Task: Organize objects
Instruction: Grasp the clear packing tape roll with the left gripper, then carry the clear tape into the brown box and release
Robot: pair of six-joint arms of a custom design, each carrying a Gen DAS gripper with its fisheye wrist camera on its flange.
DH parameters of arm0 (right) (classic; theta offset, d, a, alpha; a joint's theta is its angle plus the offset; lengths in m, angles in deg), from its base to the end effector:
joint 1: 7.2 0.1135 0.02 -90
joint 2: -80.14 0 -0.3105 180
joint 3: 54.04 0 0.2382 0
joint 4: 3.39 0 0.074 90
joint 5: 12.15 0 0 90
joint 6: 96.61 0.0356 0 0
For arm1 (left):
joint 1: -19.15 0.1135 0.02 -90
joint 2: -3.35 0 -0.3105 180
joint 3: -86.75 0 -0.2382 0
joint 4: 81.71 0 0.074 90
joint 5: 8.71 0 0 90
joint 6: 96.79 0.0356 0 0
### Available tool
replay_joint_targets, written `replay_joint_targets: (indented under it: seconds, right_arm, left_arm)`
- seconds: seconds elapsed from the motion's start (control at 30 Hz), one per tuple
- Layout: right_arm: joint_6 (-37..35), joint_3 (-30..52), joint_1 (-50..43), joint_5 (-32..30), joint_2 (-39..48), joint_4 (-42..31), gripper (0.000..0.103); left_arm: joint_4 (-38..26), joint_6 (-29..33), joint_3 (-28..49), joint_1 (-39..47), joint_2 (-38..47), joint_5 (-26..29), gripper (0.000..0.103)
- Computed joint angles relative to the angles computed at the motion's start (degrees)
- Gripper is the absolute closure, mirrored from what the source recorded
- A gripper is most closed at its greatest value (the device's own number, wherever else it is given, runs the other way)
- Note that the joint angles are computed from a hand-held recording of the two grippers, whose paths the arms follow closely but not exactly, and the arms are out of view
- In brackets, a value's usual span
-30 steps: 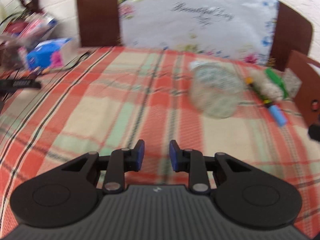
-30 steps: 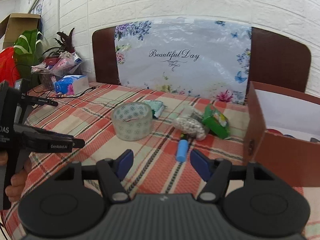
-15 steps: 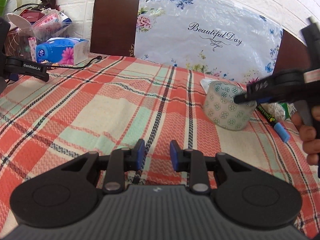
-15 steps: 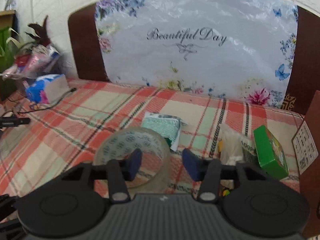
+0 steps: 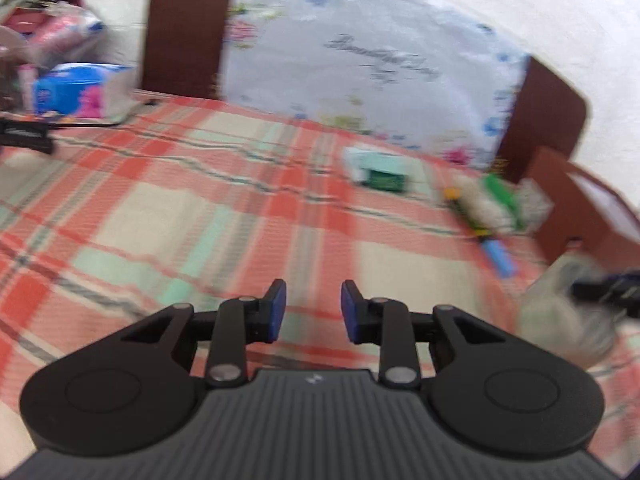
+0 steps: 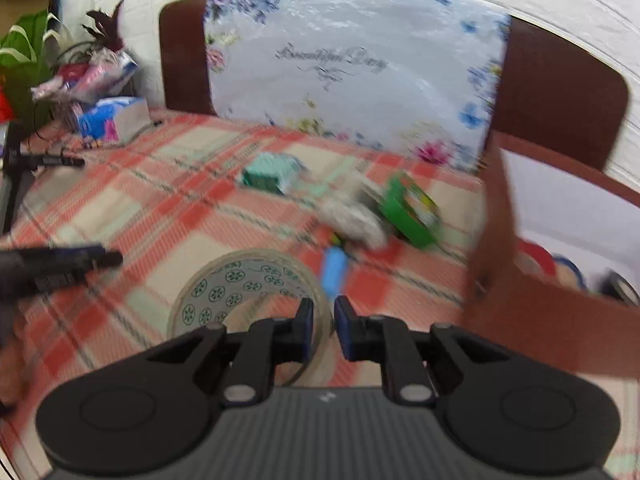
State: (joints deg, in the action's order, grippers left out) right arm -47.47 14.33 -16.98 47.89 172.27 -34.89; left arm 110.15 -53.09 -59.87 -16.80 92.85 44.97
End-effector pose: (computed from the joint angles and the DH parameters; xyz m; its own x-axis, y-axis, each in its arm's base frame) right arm 0.3078 -0.0350 0.2417 -0.5253 -0.4846 -0.6995 -0.6306 0.7736 -0.0624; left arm 0.1934 -0.1142 0.1546 -0.4841 -0.3685 -0.7937 -0.3189 0.9189 -0.2322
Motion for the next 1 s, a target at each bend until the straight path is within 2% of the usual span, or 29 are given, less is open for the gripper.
replay_joint_targets:
  seconds: [0.07, 0.13, 0.17, 0.23, 0.3, 0.37, 0.4, 0.43, 0.5, 0.53, 0.57, 0.6, 0.7, 0.8, 0.87, 1.0]
  right_arm:
    - [-2.5, -1.1, -4.3, -1.0, 0.2, 0.2, 0.087]
    - [-3.8, -1.3, -8.4, -4.3, 1.1, -0.7, 0.079]
    - [-4.4, -1.4, -10.4, -6.3, 1.3, -1.1, 0.067]
    - [-7.1, -2.7, -14.5, -11.1, 0.6, -0.6, 0.055]
    - [-12.1, -3.7, -18.6, -16.1, 0.1, -2.0, 0.029]
    - [-18.4, -4.8, -21.8, -19.7, 0.4, -4.8, 0.016]
    - [-21.2, -6.1, -22.4, -20.1, 0.4, -4.7, 0.016]
    - [-23.1, -7.7, -22.2, -19.7, 0.0, -3.8, 0.016]
    - [-22.5, -11.0, -20.3, -17.9, -0.3, 0.9, 0.016]
    - [-20.8, -11.9, -19.0, -17.0, -0.1, 3.0, 0.015]
    - [-18.4, -12.6, -17.4, -16.2, 0.4, 5.8, 0.015]
    - [-16.5, -13.1, -16.2, -15.5, 1.4, 8.4, 0.013]
    - [-15.4, -9.8, -13.6, -15.7, 4.6, 5.9, 0.018]
    - [-12.6, -9.8, -15.1, -20.1, 0.2, 10.2, 0.018]
    - [-9.0, -6.2, -16.2, -22.6, -1.1, 12.6, 0.018]
    - [-0.3, 5.3, -15.2, -19.2, 3.3, 19.5, 0.018]
  left_arm:
    - [-5.8, 2.2, 6.2, -3.8, -0.4, 2.1, 0.071]
    - [-9.4, 5.0, 12.1, -6.6, 0.8, 5.1, 0.071]
    - [-11.8, 6.1, 15.2, -7.5, 1.8, 6.7, 0.071]
    - [-16.5, 7.4, 21.0, -8.6, 4.5, 9.0, 0.071]
    - [-20.3, 8.6, 25.5, -9.0, 7.4, 10.2, 0.071]
    - [-24.3, 9.0, 29.9, -9.1, 10.5, 11.1, 0.069]
    - [-25.8, 9.3, 31.8, -9.1, 12.1, 12.0, 0.064]
    - [-27.6, 9.5, 33.5, -9.1, 13.6, 12.4, 0.062]
    - [-31.1, 8.9, 36.7, -9.2, 16.9, 12.0, 0.064]
    - [-31.9, 8.3, 37.5, -8.8, 18.1, 13.1, 0.068]
    - [-31.0, 8.1, 37.4, -7.9, 18.5, 15.2, 0.079]
    - [-31.9, 7.0, 37.9, -7.8, 18.7, 15.3, 0.081]
    - [-38.7, 6.3, 43.0, -8.5, 18.4, 11.8, 0.083]
    - [-40.3, 10.8, 48.3, -8.3, 15.1, 9.5, 0.083]
    - [-41.9, 14.2, 54.9, -7.2, 15.3, 9.6, 0.083]
    - [-45.5, 23.2, 75.5, -4.9, 24.4, 10.6, 0.083]
